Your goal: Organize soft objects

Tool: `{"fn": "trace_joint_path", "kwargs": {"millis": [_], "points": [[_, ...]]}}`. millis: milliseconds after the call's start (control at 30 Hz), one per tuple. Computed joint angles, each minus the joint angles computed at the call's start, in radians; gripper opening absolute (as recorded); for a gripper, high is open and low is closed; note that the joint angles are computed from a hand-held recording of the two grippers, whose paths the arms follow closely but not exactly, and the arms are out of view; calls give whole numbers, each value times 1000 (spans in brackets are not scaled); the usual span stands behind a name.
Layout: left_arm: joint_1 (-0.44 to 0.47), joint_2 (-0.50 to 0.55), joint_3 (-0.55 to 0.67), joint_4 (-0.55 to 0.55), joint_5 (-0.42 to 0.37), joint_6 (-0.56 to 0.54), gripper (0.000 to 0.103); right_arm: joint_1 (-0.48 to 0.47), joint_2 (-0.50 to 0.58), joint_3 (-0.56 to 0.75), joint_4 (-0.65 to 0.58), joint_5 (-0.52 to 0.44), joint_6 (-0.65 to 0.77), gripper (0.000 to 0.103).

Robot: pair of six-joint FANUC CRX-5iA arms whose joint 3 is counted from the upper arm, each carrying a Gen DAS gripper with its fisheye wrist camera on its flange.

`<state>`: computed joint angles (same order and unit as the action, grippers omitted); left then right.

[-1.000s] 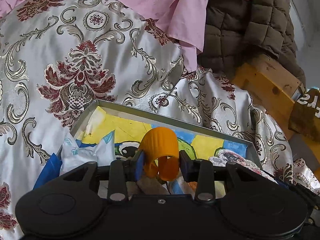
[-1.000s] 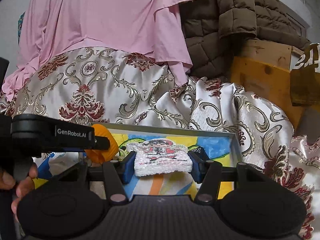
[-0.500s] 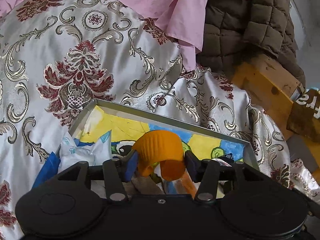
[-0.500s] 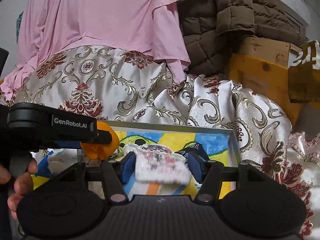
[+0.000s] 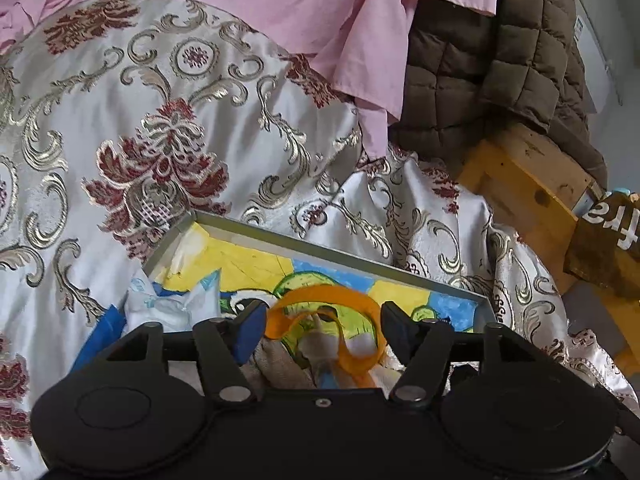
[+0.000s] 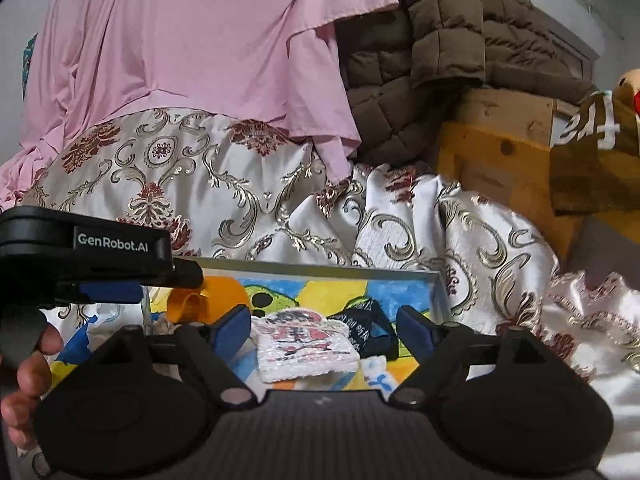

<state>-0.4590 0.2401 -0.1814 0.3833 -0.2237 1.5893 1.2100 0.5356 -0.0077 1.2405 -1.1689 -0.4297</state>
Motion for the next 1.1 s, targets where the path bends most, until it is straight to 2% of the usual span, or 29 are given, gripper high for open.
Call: {"fn": "trace_joint_path", "kwargs": {"millis": [133, 233, 333, 433, 633, 733, 867, 967, 1100], "points": [[0, -31, -32, 23, 19, 0, 67, 13, -12, -12, 0, -24, -23, 87], [2, -58, -30, -57, 6, 63, 68, 27, -19, -19, 0, -60, -46, 91], [-5, -97, -87, 7, 49, -14, 76, 43, -30, -25, -6, -90, -57, 93], [-6, -142, -130, 13, 65, -36, 81, 62, -41, -28, -2, -121, -78, 95], [-3, -252, -194, -85, 69, 22, 85, 106, -66, -36, 25, -176, -111, 99], [-3, -308, -196, -220, 39, 136, 87, 135, -78, -43, 41, -210, -132, 100], [-14, -390, -215, -353, 3, 269, 94, 170, -89, -49, 60, -250, -135, 101], [-34, -440, -216, -461, -32, 358, 94, 198, -93, -52, 73, -281, -143, 101], [-95, -503, -186, -692, -118, 569, 96, 239, -94, -54, 87, -337, -147, 102]]}}
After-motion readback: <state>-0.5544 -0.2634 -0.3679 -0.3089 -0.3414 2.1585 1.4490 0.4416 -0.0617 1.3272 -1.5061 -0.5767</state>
